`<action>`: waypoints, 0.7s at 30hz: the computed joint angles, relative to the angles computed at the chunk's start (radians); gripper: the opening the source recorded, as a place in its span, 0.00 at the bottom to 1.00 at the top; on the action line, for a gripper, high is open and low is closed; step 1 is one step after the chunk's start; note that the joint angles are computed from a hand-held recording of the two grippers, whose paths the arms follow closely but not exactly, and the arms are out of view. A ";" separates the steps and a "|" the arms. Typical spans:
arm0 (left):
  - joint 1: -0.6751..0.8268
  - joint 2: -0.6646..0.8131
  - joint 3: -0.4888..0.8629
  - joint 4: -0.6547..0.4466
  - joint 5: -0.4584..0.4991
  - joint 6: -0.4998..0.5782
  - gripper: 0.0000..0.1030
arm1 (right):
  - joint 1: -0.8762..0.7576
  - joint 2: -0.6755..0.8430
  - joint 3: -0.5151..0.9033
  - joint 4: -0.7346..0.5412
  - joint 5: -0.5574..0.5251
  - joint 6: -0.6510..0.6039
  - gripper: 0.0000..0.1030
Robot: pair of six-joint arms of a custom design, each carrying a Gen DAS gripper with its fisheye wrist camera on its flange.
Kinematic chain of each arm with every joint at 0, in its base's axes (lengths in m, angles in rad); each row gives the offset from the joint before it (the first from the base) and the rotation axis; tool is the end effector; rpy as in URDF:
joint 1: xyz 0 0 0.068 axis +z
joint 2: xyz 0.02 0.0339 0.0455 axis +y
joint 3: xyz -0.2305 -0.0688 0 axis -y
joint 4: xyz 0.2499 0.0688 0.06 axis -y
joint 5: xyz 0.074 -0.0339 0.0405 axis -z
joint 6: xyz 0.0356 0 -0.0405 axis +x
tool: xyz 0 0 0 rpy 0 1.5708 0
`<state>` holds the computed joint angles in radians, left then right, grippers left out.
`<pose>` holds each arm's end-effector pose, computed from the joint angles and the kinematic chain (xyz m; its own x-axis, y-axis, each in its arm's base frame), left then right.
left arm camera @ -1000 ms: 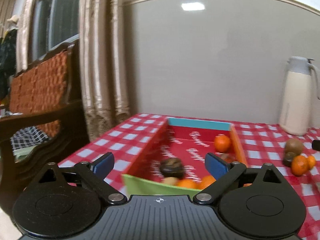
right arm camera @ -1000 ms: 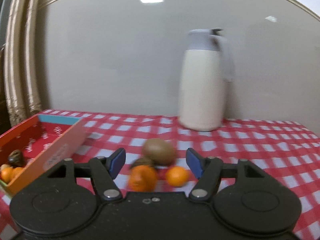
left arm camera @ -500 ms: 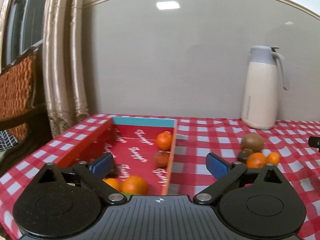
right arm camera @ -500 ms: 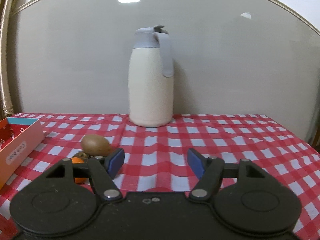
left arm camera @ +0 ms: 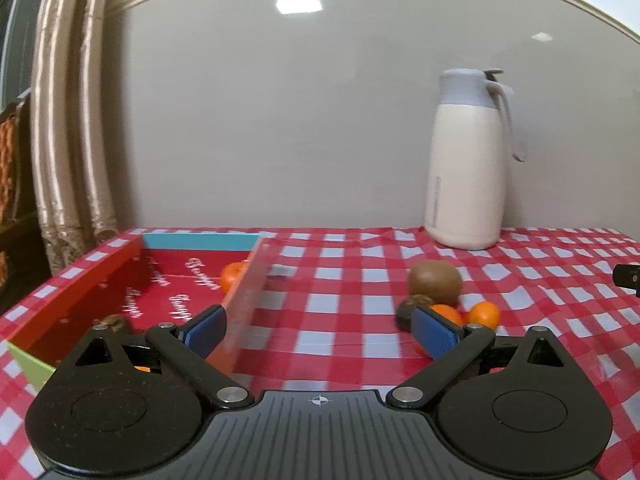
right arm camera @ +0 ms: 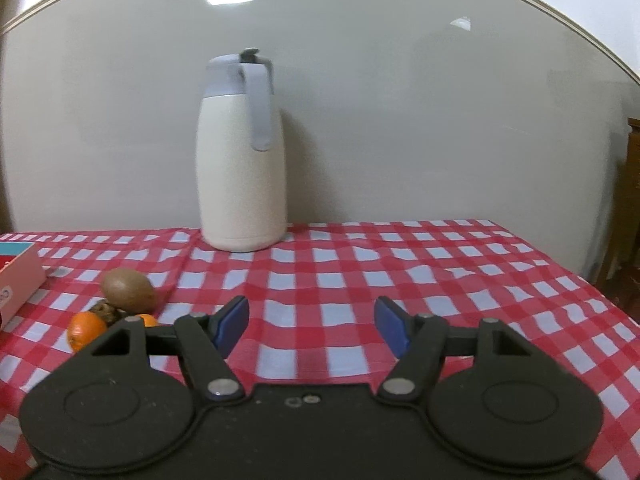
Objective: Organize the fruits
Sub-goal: 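Reach the left tool to the pile and grasp the large orange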
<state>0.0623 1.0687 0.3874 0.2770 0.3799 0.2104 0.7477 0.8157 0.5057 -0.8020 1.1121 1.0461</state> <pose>0.2398 0.0017 0.1627 -0.3250 0.1741 -0.9296 0.3582 0.9323 0.0494 0.1376 0.0841 0.1818 -0.3379 0.2093 -0.9176 0.5640 0.8255 -0.0194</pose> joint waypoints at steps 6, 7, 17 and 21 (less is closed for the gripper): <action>-0.111 0.010 -0.010 0.017 -0.063 -0.024 0.95 | -0.043 -0.092 -0.038 -0.059 -0.010 0.002 0.67; -0.128 0.013 -0.010 0.020 -0.073 -0.026 0.95 | -0.052 -0.106 -0.045 -0.067 -0.013 0.000 0.67; -0.278 0.146 0.048 0.035 -0.193 -0.052 0.92 | -0.122 -0.227 -0.096 -0.112 -0.033 -0.040 0.67; -0.316 0.204 0.094 -0.003 -0.207 -0.060 0.73 | -0.148 -0.257 -0.110 -0.115 -0.043 -0.059 0.67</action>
<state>-0.2534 1.2722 0.4817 0.2741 0.1729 0.1506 0.5999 0.5585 0.3959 -0.9170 1.0689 0.9866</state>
